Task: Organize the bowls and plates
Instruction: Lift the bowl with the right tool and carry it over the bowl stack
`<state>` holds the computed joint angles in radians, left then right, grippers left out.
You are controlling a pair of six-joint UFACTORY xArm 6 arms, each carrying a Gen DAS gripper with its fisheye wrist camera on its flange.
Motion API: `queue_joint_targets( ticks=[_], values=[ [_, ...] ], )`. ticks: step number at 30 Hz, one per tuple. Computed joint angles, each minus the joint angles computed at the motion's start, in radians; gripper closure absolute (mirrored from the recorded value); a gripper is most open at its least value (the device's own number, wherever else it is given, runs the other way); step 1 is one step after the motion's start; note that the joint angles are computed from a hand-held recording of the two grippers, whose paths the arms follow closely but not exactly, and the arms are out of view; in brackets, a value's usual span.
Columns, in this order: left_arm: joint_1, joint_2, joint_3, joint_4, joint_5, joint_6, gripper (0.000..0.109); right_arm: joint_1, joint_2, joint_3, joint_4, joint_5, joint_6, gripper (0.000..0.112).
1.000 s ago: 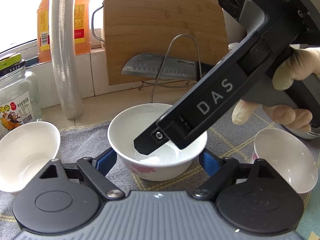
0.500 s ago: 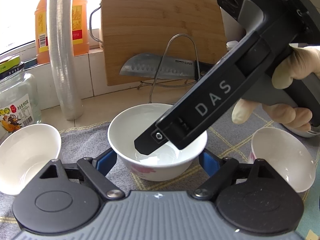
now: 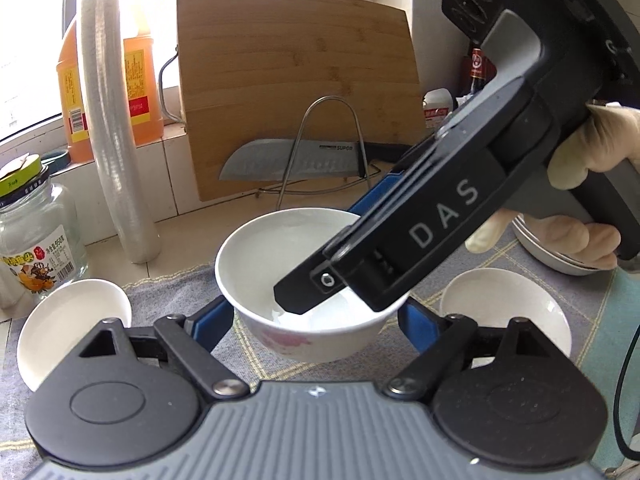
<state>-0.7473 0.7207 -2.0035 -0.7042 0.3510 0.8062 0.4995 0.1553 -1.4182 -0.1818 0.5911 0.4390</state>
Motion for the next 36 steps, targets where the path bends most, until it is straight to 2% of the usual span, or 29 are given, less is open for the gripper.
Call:
queue_joint_targets(
  ticks=[5, 17, 28, 36],
  values=[
    [-0.013, -0.068, 0.073, -0.066, 0.009, 0.081, 0.02, 0.025, -0.081, 0.072, -0.067, 0.01, 0.077, 0.021],
    [-0.057, -0.188, 0.215, -0.135, 0.02, 0.193, 0.02, 0.075, -0.259, 0.261, -0.203, 0.013, 0.315, 0.021],
    [-0.093, -0.193, 0.215, -0.225, 0.053, 0.293, 0.02, 0.098, -0.389, 0.37, -0.281, 0.082, 0.453, 0.021],
    [-0.1, -0.149, 0.165, -0.211, 0.089, 0.288, 0.02, 0.09, -0.429, 0.417, -0.299, 0.102, 0.488, 0.021]
  ],
)
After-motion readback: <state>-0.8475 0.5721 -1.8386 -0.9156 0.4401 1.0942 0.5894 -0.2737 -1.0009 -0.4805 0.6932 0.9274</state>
